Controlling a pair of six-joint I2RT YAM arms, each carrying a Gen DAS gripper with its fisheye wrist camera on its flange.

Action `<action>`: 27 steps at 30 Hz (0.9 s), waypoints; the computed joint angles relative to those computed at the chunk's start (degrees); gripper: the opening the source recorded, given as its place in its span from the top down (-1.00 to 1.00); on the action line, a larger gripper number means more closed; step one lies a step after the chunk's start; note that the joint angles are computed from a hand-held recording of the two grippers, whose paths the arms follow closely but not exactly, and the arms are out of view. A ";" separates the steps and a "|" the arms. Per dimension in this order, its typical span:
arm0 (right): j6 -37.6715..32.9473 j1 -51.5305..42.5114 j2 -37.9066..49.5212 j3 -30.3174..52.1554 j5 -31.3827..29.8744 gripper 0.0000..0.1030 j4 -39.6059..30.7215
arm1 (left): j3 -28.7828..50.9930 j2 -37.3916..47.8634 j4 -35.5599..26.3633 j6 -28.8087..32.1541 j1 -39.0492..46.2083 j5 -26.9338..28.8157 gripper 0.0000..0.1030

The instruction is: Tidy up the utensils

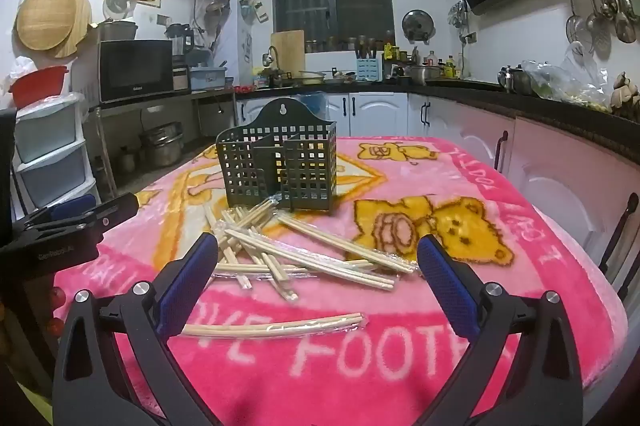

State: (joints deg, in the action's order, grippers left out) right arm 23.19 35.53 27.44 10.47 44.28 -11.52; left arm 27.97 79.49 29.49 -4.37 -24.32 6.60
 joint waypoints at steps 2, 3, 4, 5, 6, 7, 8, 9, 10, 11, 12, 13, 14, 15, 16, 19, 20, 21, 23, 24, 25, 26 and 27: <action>0.12 0.17 -0.45 0.07 0.28 -0.88 -0.59 | 0.22 -0.14 -0.77 0.63 -0.06 -0.23 -0.81; 0.09 0.16 -0.71 0.04 0.26 -0.88 -0.73 | 0.31 -0.12 -1.01 0.87 -0.17 -0.43 -0.81; 0.03 0.13 -0.94 -0.01 0.15 -0.88 -0.79 | 0.41 -0.07 -1.23 0.87 -0.16 -0.35 -0.81; 0.01 0.16 -0.94 -0.01 0.27 -0.88 -0.78 | 0.43 -0.05 -1.22 0.94 -0.19 -0.38 -0.81; -0.02 0.21 -0.90 -0.02 0.31 -0.88 -0.71 | 0.42 0.00 -1.10 1.00 -0.22 -0.41 -0.81; -0.05 0.26 -0.81 -0.03 0.31 -0.88 -0.59 | 0.42 0.00 -1.10 1.00 -0.22 -0.41 -0.81; -0.04 0.38 -0.50 -0.02 0.40 -0.88 -0.33 | 0.38 -0.02 -1.04 1.10 -0.29 -0.53 -0.81; -0.42 0.45 -0.09 -0.23 0.23 -0.88 0.63 | 0.35 -0.02 -0.98 1.12 -0.32 -0.62 -0.81; 0.35 0.33 -2.56 0.03 0.45 -0.88 -2.16 | 0.33 0.02 -0.87 1.06 -0.34 -0.65 -0.81; 0.17 0.28 -2.42 -0.04 0.39 -0.88 -1.85 | 0.34 0.03 -0.88 1.11 -0.38 -0.71 -0.81; 0.20 0.35 -2.27 -0.07 0.43 -0.88 -1.66 | 0.27 0.01 -0.78 1.11 -0.35 -0.61 -0.81; 0.11 0.29 -2.02 -0.11 0.35 -0.88 -1.39 | 0.27 0.01 -0.78 1.11 -0.35 -0.61 -0.81; 0.01 0.14 -1.76 -0.14 0.23 -0.88 -1.10 | 0.29 0.03 -0.80 1.10 -0.39 -0.68 -0.81; -0.16 -0.06 -1.61 -0.21 0.01 -0.88 -0.77 | 0.30 0.00 -0.82 1.09 -0.35 -0.62 -0.81; -0.35 -0.33 -1.40 -0.29 -0.25 -0.88 -0.37 | 0.23 -0.03 -0.71 1.11 -0.35 -0.68 -0.81; 0.38 0.76 -0.72 -0.26 0.82 -0.88 0.03 | 0.20 -0.02 -0.65 1.11 -0.41 -0.75 -0.81; 0.49 0.96 -0.34 -0.31 1.15 -0.88 0.35 | 0.19 -0.02 -0.64 1.12 -0.34 -0.58 -0.81; 0.51 0.97 -0.20 -0.43 1.05 -0.88 0.66 | 0.19 -0.01 -0.64 1.12 -0.36 -0.56 -0.81; 0.63 1.17 0.44 -0.58 1.36 -0.88 1.30 | 0.16 -0.03 -0.56 1.11 -0.36 -0.66 -0.81; 0.59 1.18 0.54 -0.73 1.26 -0.88 1.69 | 0.12 -0.02 -0.49 1.11 -0.35 -0.59 -0.81; 0.62 1.24 0.89 -0.82 1.39 -0.88 2.10 | 0.17 -0.01 -0.56 1.11 -0.34 -0.63 -0.81; 0.43 1.16 1.04 -0.96 1.25 -0.88 2.46 | 0.16 -0.03 -0.56 1.08 -0.30 -0.57 -0.81; 0.53 1.00 -1.68 0.16 1.25 -0.88 -1.46 | 0.16 -0.03 -0.56 1.08 -0.30 -0.57 -0.81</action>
